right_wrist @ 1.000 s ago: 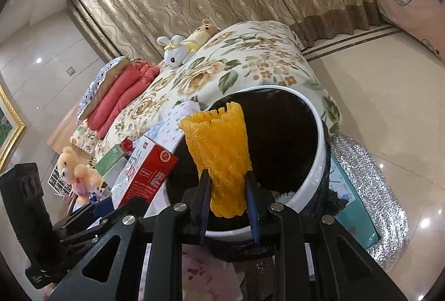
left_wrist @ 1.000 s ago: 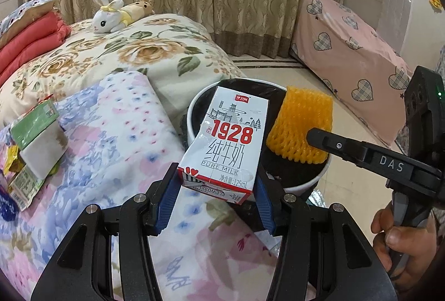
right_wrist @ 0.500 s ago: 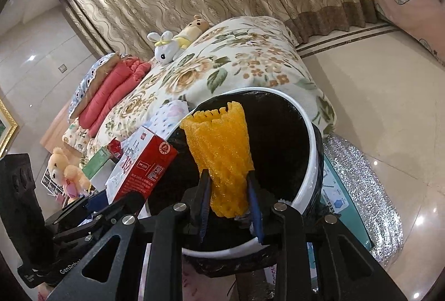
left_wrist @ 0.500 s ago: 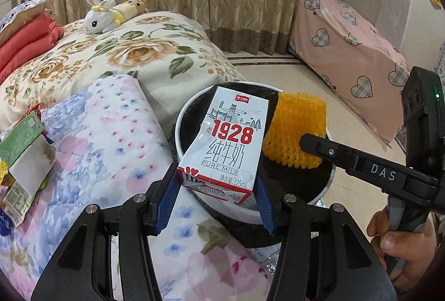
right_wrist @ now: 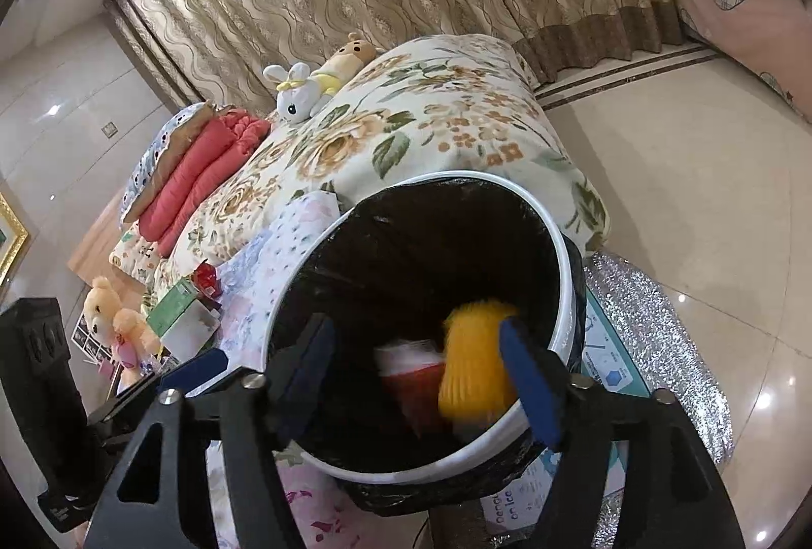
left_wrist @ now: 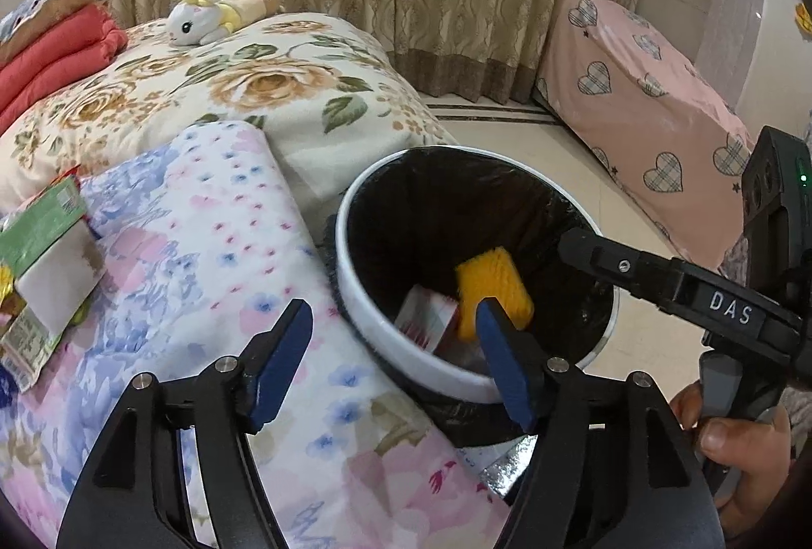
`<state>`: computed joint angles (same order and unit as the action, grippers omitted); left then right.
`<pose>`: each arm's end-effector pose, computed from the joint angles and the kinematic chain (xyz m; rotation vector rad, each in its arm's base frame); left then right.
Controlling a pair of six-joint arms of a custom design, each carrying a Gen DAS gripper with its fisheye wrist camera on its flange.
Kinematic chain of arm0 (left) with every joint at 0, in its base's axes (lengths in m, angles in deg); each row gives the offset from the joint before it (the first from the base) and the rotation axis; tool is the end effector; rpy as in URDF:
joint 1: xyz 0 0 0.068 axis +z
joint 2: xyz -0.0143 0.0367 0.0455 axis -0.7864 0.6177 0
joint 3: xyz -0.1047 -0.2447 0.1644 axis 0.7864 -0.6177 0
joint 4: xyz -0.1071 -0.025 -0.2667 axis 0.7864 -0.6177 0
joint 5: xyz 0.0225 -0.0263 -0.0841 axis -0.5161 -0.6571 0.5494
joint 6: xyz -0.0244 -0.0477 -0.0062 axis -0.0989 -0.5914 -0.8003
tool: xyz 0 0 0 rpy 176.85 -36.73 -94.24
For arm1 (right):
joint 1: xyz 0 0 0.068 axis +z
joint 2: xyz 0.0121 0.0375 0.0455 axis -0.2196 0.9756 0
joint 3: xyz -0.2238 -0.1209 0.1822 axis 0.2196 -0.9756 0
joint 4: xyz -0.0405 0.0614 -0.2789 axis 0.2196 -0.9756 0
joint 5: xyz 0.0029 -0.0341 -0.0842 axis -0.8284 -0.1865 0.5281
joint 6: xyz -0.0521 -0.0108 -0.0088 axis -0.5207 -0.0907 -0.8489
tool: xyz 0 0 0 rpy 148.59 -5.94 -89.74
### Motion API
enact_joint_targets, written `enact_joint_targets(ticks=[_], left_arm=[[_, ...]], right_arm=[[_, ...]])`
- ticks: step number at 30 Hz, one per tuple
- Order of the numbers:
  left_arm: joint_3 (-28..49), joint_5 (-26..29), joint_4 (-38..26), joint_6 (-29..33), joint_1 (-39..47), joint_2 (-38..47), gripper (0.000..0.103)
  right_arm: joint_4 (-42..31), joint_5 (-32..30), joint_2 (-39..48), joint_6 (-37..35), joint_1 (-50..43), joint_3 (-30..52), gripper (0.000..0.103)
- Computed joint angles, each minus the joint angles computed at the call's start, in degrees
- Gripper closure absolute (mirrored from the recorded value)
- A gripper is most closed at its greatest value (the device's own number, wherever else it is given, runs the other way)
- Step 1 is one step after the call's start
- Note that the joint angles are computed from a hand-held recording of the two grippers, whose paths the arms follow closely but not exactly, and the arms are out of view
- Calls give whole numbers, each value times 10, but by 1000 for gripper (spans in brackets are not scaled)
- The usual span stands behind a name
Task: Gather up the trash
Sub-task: 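Move both open tools back toward the remaining trash on the bed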
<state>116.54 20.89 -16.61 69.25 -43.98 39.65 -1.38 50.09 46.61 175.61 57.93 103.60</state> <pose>0.2145 0.0076 0.1690 0.8824 2.2473 -0.5040 0.1059 0.2205 0.1536 0.7597 2.1156 0.3795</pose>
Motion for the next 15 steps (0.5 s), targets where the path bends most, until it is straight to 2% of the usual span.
enact_joint_targets(ticks=[8,15], left_arm=[[24,38,-50,79,123,48,32],[63,50,-82,141,226,118,32]], right_arm=[[-14,12,35,-32,7,55,15],[39,0,89,-106,5,105,12]])
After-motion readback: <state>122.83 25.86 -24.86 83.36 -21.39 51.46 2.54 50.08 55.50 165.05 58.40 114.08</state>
